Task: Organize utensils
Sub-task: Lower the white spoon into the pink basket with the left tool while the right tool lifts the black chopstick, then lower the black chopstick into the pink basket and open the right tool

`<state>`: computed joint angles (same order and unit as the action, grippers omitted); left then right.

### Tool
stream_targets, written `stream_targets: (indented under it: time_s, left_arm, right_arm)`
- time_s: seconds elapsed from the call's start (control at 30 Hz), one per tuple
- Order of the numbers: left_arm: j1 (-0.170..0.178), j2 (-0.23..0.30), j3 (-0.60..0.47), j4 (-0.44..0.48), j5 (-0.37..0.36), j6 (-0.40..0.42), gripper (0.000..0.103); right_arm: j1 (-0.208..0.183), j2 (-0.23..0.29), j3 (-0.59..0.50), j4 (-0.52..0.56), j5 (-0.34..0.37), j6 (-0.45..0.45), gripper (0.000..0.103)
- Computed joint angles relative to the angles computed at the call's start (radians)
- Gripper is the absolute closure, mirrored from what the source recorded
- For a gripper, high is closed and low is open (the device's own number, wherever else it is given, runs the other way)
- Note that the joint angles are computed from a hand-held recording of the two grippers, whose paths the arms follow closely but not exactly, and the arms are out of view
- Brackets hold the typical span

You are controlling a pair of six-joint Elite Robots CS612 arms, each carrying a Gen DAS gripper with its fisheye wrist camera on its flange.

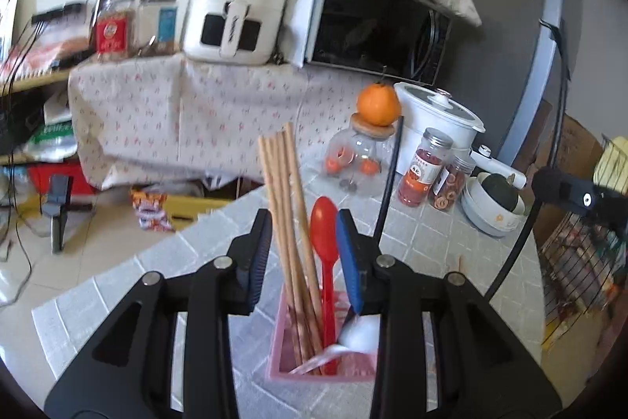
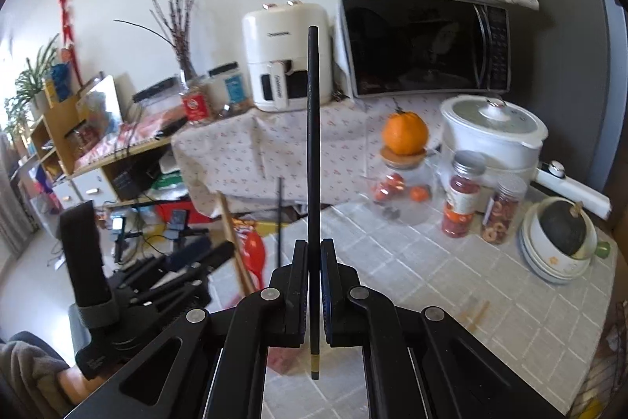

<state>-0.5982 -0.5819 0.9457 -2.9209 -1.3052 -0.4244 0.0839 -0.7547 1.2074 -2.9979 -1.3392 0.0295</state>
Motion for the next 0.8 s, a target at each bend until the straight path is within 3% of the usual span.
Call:
stream_targets:
  time_s: [0.17,0.43,0.73,0.8]
  left_arm:
    - [0.013,-0.039,0.011,0.135,-0.03,-0.123,0.065]
    - [0.019,-0.084,0.025,0.328,-0.035,-0.173,0.063]
    - [0.036,-0.095,0.028,0.387,-0.113,-0.227,0.061]
    - [0.039,-0.096,0.028,0.393,-0.126,-0.237,0.061]
  right_arm:
    - [0.009,0.014,-0.002,-0.084,0.034,0.032,0.097]
    - [0.025,0.051,-0.035,-0.192,0.043,0.108,0.097]
    - [0.042,0.106,-0.105,-0.049,0.085,0.076,0.097]
    - [0.049,0.11,-0.108,-0.032,0.066,0.048,0.097]
